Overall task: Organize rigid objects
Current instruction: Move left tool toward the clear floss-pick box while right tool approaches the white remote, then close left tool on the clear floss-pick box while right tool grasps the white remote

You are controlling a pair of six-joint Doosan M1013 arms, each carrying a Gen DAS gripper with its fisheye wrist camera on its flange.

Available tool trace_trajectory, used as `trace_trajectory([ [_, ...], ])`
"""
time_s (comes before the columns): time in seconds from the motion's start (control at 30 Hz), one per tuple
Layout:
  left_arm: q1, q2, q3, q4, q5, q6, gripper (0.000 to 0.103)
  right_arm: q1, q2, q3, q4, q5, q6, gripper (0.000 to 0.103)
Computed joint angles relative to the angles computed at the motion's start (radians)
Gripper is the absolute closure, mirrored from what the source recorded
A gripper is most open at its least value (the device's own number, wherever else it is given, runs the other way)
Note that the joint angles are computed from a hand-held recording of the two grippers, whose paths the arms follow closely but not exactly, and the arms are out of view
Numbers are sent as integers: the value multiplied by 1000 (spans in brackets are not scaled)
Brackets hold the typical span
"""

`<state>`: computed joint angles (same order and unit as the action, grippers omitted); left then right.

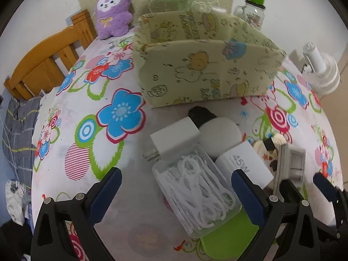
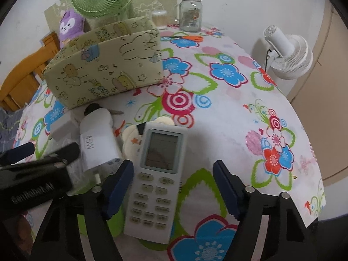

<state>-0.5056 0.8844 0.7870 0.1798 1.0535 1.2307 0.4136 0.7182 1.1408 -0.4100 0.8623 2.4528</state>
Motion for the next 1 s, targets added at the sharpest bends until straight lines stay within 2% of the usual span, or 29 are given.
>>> trace_trajectory([
  [0.13,-9,-11,23,41,-25,-11,1,-3,21,-27,64,14,-59,50],
  [0.2,-9,-9,20,49,-15,-16,1,-5,23,-30,66,13,-29,53],
  [0.33,4,7,-8,-12,43,-29,1,1,33,-47,46,34,-50,54],
  [0.43,7,6,-5,-2,56,-40,1,2,32,-47,51,40,-65,54],
  [0.53,-1,8,-2,90,76,-27,9,-7,25,-35,80,27,-35,54],
  [0.57,0,8,3,97,77,-21,17,-10,24,-33,83,23,-26,54],
  [0.67,19,16,-6,3,97,-15,20,-13,28,-41,69,32,-20,54],
  [0.73,22,19,-6,-14,97,-21,24,-15,30,-46,66,35,-21,54],
  [0.8,23,12,6,-38,71,-19,40,-15,33,-50,63,39,-21,54],
  [1.0,17,11,0,-57,68,9,41,-16,35,-58,60,50,-15,55],
])
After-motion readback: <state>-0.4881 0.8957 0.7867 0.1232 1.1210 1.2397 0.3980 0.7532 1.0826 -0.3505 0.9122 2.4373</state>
